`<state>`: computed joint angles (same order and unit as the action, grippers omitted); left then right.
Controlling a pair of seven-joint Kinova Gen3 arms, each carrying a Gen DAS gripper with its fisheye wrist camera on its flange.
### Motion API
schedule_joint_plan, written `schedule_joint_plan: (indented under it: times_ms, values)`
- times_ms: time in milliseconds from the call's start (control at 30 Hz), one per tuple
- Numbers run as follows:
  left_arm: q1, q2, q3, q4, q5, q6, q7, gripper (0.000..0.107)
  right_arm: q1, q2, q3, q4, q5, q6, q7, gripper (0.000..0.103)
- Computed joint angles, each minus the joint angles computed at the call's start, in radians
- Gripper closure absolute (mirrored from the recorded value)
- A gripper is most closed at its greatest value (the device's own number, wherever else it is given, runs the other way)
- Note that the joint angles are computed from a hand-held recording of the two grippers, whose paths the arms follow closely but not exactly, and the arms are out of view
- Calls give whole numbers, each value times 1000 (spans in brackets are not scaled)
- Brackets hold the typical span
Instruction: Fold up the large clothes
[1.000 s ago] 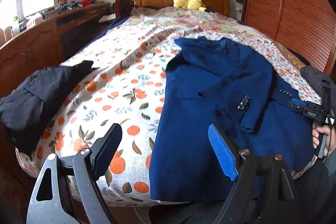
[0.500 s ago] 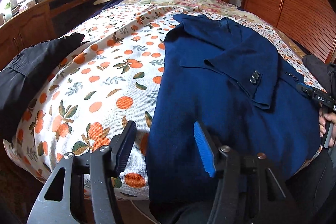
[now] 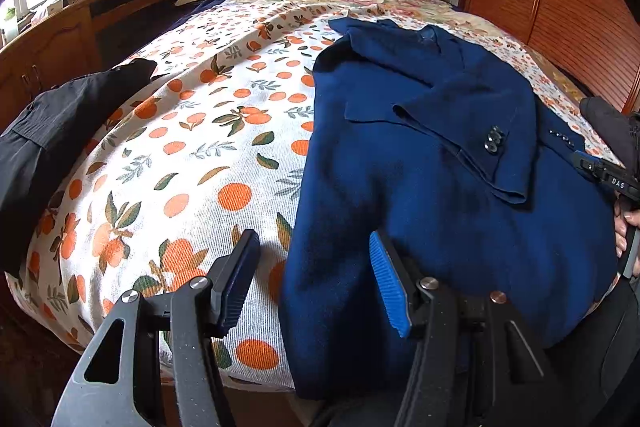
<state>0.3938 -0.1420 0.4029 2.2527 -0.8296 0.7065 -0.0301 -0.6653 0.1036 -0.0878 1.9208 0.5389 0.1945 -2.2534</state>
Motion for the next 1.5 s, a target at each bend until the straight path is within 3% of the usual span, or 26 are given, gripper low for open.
schedule_joint_plan:
  times_ms: [233, 300, 433, 533, 600, 667, 733, 833, 900, 1000, 1133, 1300, 1333, 1400, 1500]
  values:
    - [27, 32, 16, -21, -24, 62, 58, 49, -42, 2, 14, -9, 125, 42, -112, 46]
    - [40, 35, 0, -26, -19, 67, 56, 49, -17, 5, -8, -15, 100, 43, -86, 45]
    - [25, 10, -38, -2, -6, -6, 54, 49, 49, 10, -55, -22, -39, 27, 54, 44]
    - [12, 19, -28, -6, -16, -7, 40, 49, 27, 4, -31, -12, -33, 17, 51, 44]
    - [8, 22, -33, -9, -12, -13, 26, 49, -19, -4, 12, -1, 29, 14, -18, 44]
    - [6, 19, -48, -14, 12, -24, -22, 49, -40, -15, 17, -2, 65, 55, -70, 44]
    - [-16, 12, -45, -16, 41, -39, -89, 49, -5, -39, -36, -4, 66, 115, -95, 44]
    - [12, -14, -105, -2, 83, -104, -209, 67, -25, -89, -51, 11, 122, 237, -192, 44]
    - [13, -24, -108, -6, 119, -114, -290, 79, -1, -129, -93, 30, 122, 302, -228, 44]
    - [-26, -30, -49, -20, 146, -83, -368, 80, 39, -175, -170, 36, 107, 424, -230, 44]
    - [-41, -63, -63, -6, 221, -112, -478, 80, 50, -192, -212, 13, 53, 549, -202, 44]
    - [-60, -105, -107, 25, 334, -174, -616, 80, 75, -176, -228, -46, -59, 610, -111, 44]
    - [-68, -111, -105, 31, 345, -183, -631, 80, 79, -179, -226, -48, -75, 607, -93, 50]
    - [-98, -120, -76, 37, 351, -189, -634, 80, 89, -190, -216, -44, -111, 583, -46, 58]
    - [-164, -134, 1, 48, 343, -193, -599, 80, 107, -231, -198, -12, -199, 520, 40, 60]
